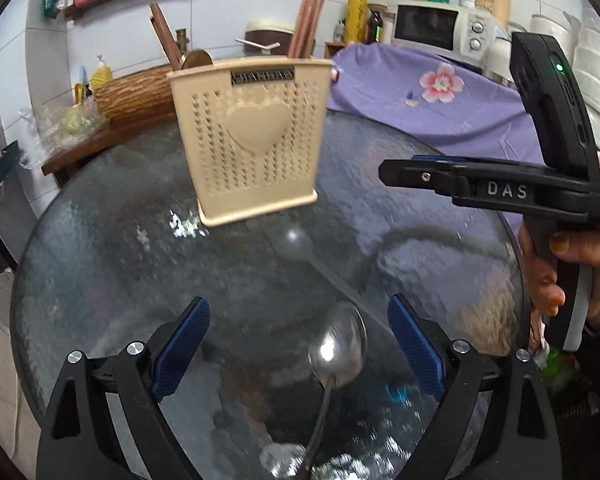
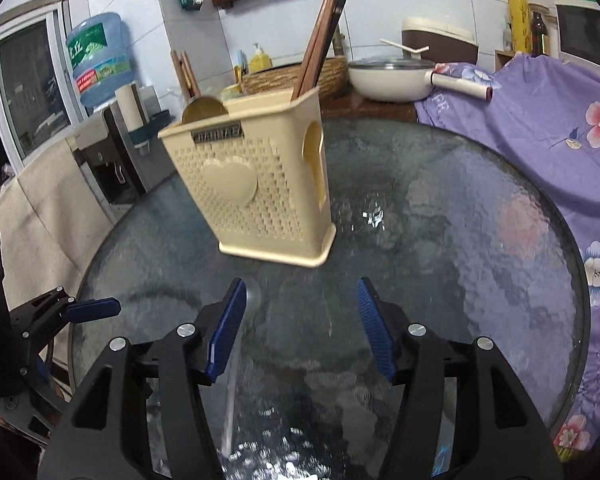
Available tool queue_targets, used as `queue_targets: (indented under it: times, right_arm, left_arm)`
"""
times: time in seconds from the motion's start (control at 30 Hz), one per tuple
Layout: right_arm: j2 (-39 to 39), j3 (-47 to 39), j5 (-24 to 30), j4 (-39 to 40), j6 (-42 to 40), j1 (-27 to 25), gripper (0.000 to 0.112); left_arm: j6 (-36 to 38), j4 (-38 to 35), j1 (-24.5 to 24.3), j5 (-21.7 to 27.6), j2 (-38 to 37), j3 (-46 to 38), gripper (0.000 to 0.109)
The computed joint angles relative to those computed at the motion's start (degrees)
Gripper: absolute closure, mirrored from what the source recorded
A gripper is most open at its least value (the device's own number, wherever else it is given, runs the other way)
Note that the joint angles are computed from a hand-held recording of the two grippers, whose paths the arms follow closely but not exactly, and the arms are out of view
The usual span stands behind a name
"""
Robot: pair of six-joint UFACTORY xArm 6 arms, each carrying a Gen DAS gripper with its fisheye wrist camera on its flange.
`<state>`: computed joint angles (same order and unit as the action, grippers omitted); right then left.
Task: Organize utensils
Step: 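Open both tools releasing chopstick and spoon, then move the left tool toward another spoon, then close the left tool on a metal spoon while the right tool grips a clear plastic spoon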
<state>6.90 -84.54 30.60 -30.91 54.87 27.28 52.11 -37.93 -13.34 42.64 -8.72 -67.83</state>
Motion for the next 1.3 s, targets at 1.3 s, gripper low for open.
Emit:
queue_targets:
  times: [1.3]
  right_arm:
    - [-3.4,6.0,-0.2,7.6,-2.5,2.0,0.047]
  left_arm:
    - [2.0,5.6,-2.4,2.3,2.6,0.8,0.049]
